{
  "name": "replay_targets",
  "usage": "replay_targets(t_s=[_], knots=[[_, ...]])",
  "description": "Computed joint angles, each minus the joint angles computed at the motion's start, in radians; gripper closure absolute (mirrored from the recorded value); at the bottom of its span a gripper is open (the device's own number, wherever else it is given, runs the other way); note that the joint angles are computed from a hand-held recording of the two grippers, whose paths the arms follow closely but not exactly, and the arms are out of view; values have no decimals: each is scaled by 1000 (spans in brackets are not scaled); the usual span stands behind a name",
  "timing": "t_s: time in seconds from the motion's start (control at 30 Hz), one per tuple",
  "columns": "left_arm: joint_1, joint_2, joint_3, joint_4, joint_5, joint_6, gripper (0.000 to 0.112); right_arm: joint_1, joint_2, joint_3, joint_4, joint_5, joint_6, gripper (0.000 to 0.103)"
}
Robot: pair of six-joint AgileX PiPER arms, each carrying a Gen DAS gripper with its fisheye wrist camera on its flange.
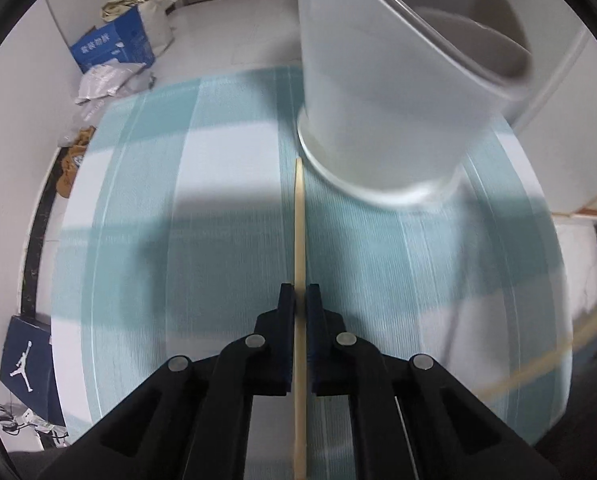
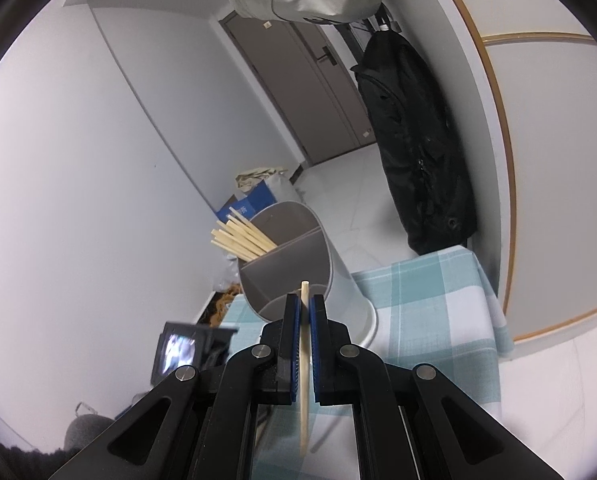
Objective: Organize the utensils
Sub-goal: 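Close the left tool on the last wooden chopstick on the cloth, then raise both held chopsticks up over the white utensil holder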
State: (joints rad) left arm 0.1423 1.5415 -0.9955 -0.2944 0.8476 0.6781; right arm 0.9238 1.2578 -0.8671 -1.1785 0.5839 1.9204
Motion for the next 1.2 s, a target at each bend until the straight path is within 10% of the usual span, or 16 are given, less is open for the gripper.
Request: replay_targets(t_s=[0.3,0.4,0.47,0.6,0.7,0.83,1.2], knots=[[63,-9,-42,6,220,66,110,26,3,2,-3,22,13,99],[19,6,-68,8,208,17,93,31,4,1,-9,28,17,99],[-32,20,-81,47,149,-38,61,33,4,2,-9,29,18,99],[-112,47,-96,123,85,-131,57,38,1,5,-12,39,15,99],[-132,55,-106,126,66,-125,60,38,-5,11,-21,41,29,99],[-135,25,-80,108,77,-81,110,33,-8,14,-21,35,35,99],[-6,-196,-69,-163,116,96,111,48,0,3,-17,53,23,99]])
